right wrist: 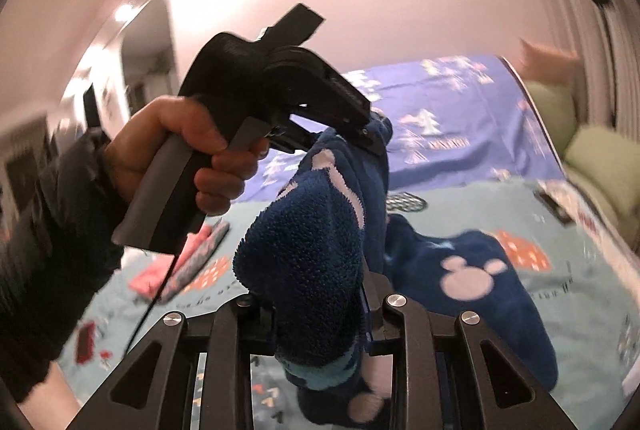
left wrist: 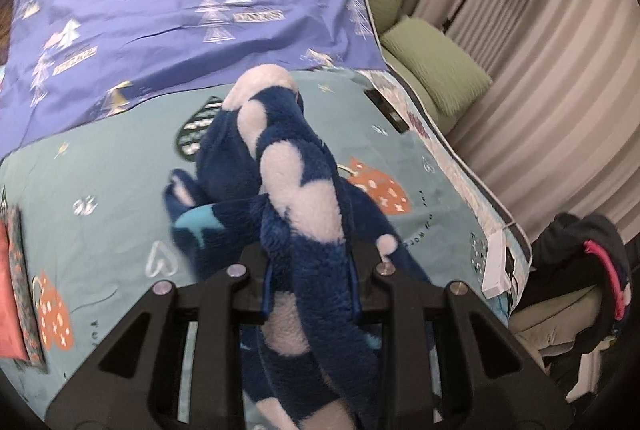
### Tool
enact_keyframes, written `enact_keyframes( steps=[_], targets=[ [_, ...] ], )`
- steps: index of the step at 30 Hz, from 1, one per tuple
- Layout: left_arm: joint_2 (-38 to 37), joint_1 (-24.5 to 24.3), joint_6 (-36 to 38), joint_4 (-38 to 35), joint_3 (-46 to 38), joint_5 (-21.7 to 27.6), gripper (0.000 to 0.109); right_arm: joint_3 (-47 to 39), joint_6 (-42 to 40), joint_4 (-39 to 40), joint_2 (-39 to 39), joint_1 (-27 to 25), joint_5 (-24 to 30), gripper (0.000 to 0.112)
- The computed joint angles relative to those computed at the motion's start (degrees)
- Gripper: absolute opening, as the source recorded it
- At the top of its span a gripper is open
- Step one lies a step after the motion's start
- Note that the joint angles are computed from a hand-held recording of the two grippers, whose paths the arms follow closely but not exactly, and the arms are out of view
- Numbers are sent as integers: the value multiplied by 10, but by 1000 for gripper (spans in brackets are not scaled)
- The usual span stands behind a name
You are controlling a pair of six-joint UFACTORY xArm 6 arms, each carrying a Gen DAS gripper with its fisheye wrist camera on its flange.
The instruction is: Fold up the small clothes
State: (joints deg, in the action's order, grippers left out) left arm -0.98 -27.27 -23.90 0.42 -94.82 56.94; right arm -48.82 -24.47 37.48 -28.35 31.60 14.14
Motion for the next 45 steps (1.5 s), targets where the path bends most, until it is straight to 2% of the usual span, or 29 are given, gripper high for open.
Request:
enact_keyframes(
  steps=[2, 9, 17, 22, 24, 27, 31, 32, 35, 37, 39, 42, 43, 44, 45],
  targets=[
    [44, -19, -6, 14, -53, 24, 29, -5, -40, 70, -3, -35, 30, 27],
    [185, -68, -21, 54, -232, 110, 29, -6, -90, 183, -13, -140, 113, 26],
    [332, -103, -29, 90, -417, 195, 31, 6, -89, 253, -4, -235, 208, 24],
    [422, -111, -21, 89, -532, 244, 38, 4, -79, 268, 20, -287, 278, 24],
    [428, -112, -24, 84, -527, 232, 42, 4, -76, 276, 29, -305, 304, 24],
    [387, -111, -35, 75, -444, 167, 48, 4, -74, 287, 42, -327, 334, 24],
    [348, -110, -41, 67, -388, 100, 49, -1, -66, 293, 60, -354, 383, 26],
    [321, -108, -42, 65, -353, 70, 49, -3, -62, 293, 65, -362, 398, 27],
    [263, -107, -56, 91, -285, 27, 50, -5, -51, 278, 71, -371, 407, 39],
    [216, -111, -67, 135, -225, 4, 50, -6, -39, 253, 64, -379, 411, 51],
    [162, -117, -87, 192, -151, -9, 50, -12, -37, 218, 56, -387, 420, 55],
    [81, -122, -106, 241, -37, -26, 50, -9, -28, 150, 24, -389, 394, 55],
    [56, -123, -115, 250, -1, -28, 50, -7, -25, 133, 12, -387, 382, 52],
    [30, -124, -126, 251, 35, -32, 50, -5, -26, 117, -3, -382, 364, 46],
    [10, -124, -133, 245, 63, -42, 49, -3, -35, 105, -18, -375, 347, 28]
  ],
)
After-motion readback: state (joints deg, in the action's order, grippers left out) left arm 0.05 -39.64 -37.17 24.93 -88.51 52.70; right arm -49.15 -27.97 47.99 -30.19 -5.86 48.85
